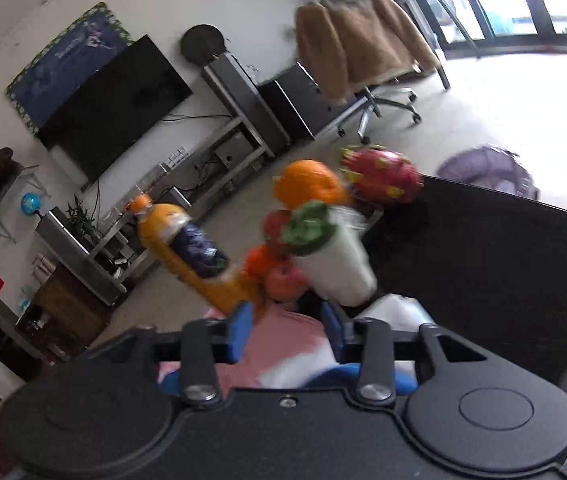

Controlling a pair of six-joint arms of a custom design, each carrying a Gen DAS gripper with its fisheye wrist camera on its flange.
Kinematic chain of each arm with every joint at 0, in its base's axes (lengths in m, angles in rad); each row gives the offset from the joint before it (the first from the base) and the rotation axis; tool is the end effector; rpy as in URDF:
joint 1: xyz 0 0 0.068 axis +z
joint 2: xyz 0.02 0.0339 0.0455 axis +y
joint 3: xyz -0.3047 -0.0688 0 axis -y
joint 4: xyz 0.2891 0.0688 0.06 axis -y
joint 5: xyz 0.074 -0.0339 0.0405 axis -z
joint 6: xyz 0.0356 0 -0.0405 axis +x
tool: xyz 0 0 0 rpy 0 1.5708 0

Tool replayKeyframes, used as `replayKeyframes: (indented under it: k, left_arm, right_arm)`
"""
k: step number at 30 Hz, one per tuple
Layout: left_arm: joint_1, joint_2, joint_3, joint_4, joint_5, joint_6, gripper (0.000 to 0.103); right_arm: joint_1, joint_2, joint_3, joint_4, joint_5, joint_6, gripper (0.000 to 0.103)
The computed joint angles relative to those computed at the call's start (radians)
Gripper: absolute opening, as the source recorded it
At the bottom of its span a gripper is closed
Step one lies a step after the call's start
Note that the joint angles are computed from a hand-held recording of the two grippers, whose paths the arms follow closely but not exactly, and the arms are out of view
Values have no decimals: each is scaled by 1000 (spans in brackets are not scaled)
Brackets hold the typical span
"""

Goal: Fold clothes

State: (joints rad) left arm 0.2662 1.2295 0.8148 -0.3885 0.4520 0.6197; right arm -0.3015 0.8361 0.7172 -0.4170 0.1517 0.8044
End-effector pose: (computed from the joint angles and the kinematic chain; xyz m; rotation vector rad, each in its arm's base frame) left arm 0.2746 0.0588 0.2628 0.6056 2.1940 -0.0785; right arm 0.1930 -0.0657 0.3091 1.1809 1.7403 0.1429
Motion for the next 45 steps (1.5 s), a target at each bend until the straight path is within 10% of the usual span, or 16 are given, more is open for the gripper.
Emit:
replayKeyframes:
  k: [4, 11, 16, 23, 25, 29, 45]
  left_arm:
    - [-52, -14, -7, -9, -27, -5, 46]
    - [-130, -52, -39, -9, -80, -7, 47]
    - [-136, -53, -46, -5, -103, -12, 47]
    - [-124, -55, -52, -19, -98, -14, 47]
    - [-115, -52, -47, -27, -91, -16, 47]
    - [-89, -46, -30, -38, -62, -31, 47]
    - [116, -13, 46, -94, 150, -26, 47]
  right_arm:
    - [-302, -132, -81, -137, -305, -115, 50]
    - [-458, -234, -235, -196, -490, -274, 68]
    - [-223, -330, -250, -201, -251, -353, 93]
    - [150, -40, -148, -205, 78, -513, 93]
    - [203, 25, -129, -215, 147, -517, 84]
    - [308, 116, -88, -268, 328, -511, 7]
    - [814, 76, 435, -513, 742, -120, 5]
